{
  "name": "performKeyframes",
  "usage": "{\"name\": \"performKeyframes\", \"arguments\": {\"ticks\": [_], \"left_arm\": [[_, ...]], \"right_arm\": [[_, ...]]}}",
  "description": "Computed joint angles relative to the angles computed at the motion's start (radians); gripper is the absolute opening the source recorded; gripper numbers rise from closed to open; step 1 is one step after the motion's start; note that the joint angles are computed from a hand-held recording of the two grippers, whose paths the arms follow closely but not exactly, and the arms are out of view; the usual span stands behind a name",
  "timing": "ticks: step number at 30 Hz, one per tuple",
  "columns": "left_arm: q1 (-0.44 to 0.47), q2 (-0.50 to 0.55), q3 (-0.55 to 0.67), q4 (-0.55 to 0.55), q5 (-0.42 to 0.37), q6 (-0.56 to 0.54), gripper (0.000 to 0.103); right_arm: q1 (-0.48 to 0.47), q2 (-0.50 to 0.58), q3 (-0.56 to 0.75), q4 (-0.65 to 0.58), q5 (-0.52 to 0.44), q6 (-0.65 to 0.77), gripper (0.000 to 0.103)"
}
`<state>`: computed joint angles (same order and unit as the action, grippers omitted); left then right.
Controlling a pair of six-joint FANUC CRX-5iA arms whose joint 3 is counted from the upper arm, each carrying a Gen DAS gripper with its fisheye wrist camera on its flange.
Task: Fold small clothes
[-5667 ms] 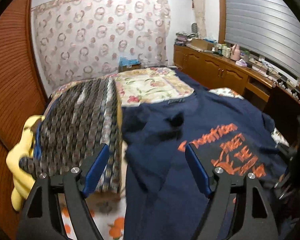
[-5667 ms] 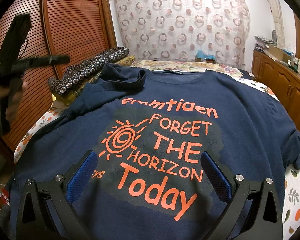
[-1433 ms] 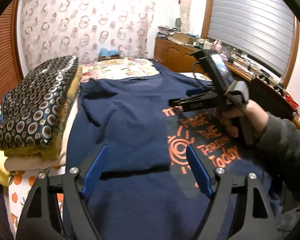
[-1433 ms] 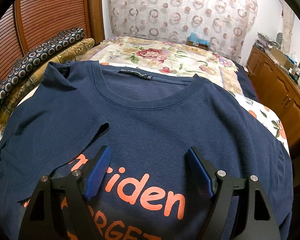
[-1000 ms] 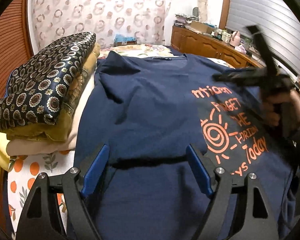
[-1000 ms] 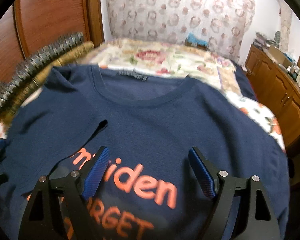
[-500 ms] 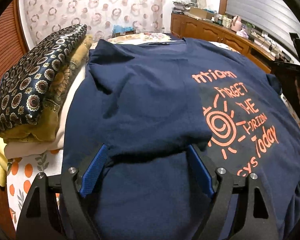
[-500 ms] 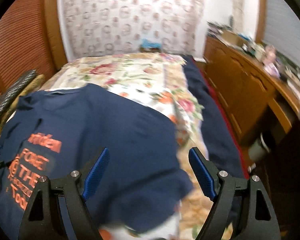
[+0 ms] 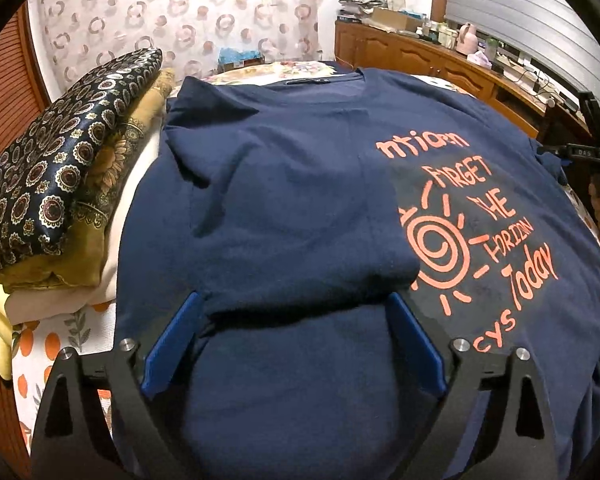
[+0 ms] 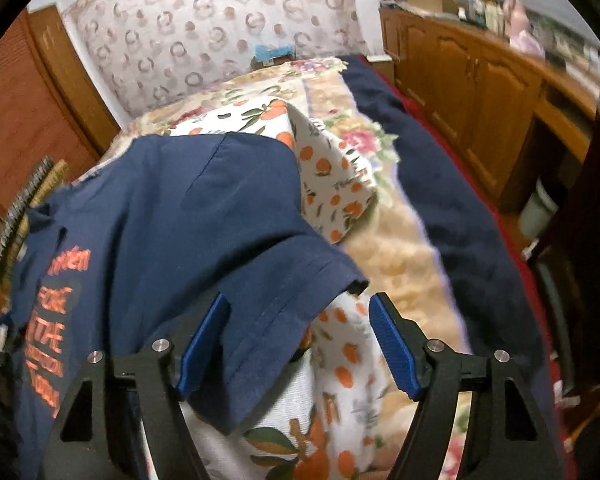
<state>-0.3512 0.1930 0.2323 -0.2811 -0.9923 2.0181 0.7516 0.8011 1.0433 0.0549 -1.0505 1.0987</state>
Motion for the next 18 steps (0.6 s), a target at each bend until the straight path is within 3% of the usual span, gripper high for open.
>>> {"name": "performKeyframes", "arguments": {"ticks": [3, 5, 8, 11, 18], "left_arm": [[0.000, 0.000, 0.000, 0.000, 0.000, 0.000, 0.094], [0.000, 0.000, 0.000, 0.000, 0.000, 0.001, 0.094], [0.000, 0.001, 0.001, 0.000, 0.000, 0.000, 0.094], [0.000, 0.001, 0.001, 0.000, 0.000, 0.000, 0.094], [-0.001, 0.000, 0.000, 0.000, 0.000, 0.001, 0.094]], "right_arm": [[-0.010, -0.013, -0.011, -0.049, 0.022, 0.019, 0.059], [-0.008, -0.025, -0.029, -0.054, 0.039, 0.040, 0.039], [0.023, -0.064, -0.127, 0.087, 0.106, 0.006, 0.015], [0.045, -0.093, -0.196, 0.186, 0.173, -0.028, 0.008], [0.098, -0.122, -0.214, 0.259, 0.259, 0.031, 0.007]]}}
